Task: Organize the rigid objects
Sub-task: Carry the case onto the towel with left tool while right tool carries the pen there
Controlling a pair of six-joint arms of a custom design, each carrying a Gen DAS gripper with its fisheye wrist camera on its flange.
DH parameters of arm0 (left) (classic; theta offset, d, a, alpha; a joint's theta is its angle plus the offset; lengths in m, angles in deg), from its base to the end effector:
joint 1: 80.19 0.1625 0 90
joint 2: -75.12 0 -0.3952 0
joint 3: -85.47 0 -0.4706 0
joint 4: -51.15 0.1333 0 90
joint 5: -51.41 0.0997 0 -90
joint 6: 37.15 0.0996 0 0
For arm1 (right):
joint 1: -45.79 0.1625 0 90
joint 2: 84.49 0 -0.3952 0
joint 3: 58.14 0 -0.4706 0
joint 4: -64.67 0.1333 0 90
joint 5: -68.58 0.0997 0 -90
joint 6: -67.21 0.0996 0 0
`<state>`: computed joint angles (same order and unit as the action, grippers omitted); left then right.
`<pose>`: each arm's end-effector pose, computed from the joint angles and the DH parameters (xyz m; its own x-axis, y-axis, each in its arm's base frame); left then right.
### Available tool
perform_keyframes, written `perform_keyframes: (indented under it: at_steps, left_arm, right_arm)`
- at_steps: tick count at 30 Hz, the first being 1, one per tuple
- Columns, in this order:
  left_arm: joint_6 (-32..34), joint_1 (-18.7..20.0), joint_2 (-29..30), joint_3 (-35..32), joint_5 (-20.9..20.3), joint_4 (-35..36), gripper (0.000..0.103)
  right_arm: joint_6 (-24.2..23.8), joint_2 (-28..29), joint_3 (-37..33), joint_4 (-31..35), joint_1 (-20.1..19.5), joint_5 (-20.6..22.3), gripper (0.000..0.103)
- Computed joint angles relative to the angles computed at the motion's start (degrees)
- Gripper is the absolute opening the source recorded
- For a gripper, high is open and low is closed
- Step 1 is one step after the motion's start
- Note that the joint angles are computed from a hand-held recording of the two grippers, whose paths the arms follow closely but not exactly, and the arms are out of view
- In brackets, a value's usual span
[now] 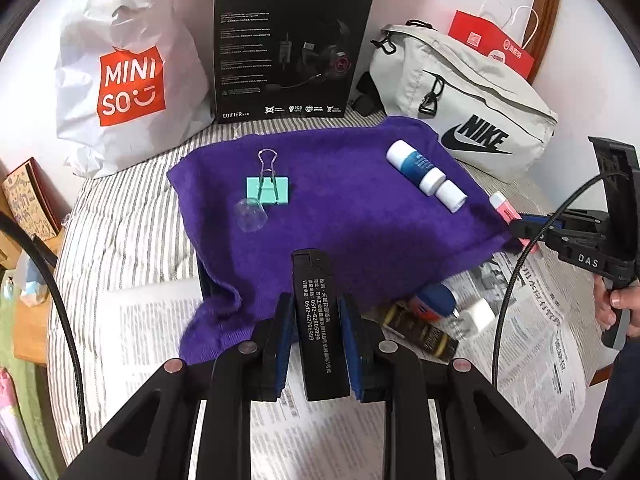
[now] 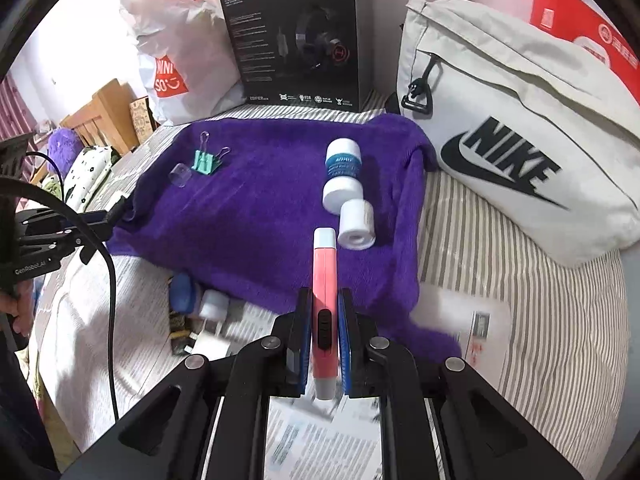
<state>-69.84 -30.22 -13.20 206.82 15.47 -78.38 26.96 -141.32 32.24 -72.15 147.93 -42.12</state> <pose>-0.1654 -0.5295 0.2542 -0.7730 -0.1522 -0.6159 0.2633 0.8063 -0.5297 0.2488 -0.6900 0.1654 -0.5788 -0.7044 0.4109 -0.7581 0.6504 0.0471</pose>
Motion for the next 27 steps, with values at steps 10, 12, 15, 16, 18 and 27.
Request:
perform_keyframes:
  at_steps: [10, 12, 15, 16, 18, 27]
  left_arm:
    - [4.36, 4.3, 3.08, -3.46, -1.71, -2.42, 0.023]
    - [5.07, 5.06, 3.52, -3.91, -2.3, -3.06, 0.023]
    - [5.56, 6.06, 3.96, -4.54, -2.73, -3.03, 0.023]
    - [5.75, 6.31, 4.09, -4.72, -2.82, -2.97, 0.023]
    - [6.18, 6.87, 4.42, -5.11, -3.15, -2.98, 0.023]
    - [7.07, 8.9, 5.6, -6.58, -3.91, -2.74, 0.022]
  right_arm:
    - [-2.41, 7.65, -6.86, 2.29, 0.91, -2.65, 0.012]
    - [-2.98, 8.46, -7.17, 2.62, 0.83, -3.19, 0.012]
    - [-3.24, 9.66, -7.68, 2.85, 0.66, -4.28, 0.012]
    - [-3.42, 9.88, -7.72, 2.77, 0.56, -4.38, 0.012]
    - [-3.64, 9.93, -7.65, 2.42, 0.43, -3.99, 0.012]
    - [-5.37, 11.99, -9.36, 0.94, 0.3, -5.86, 0.012]
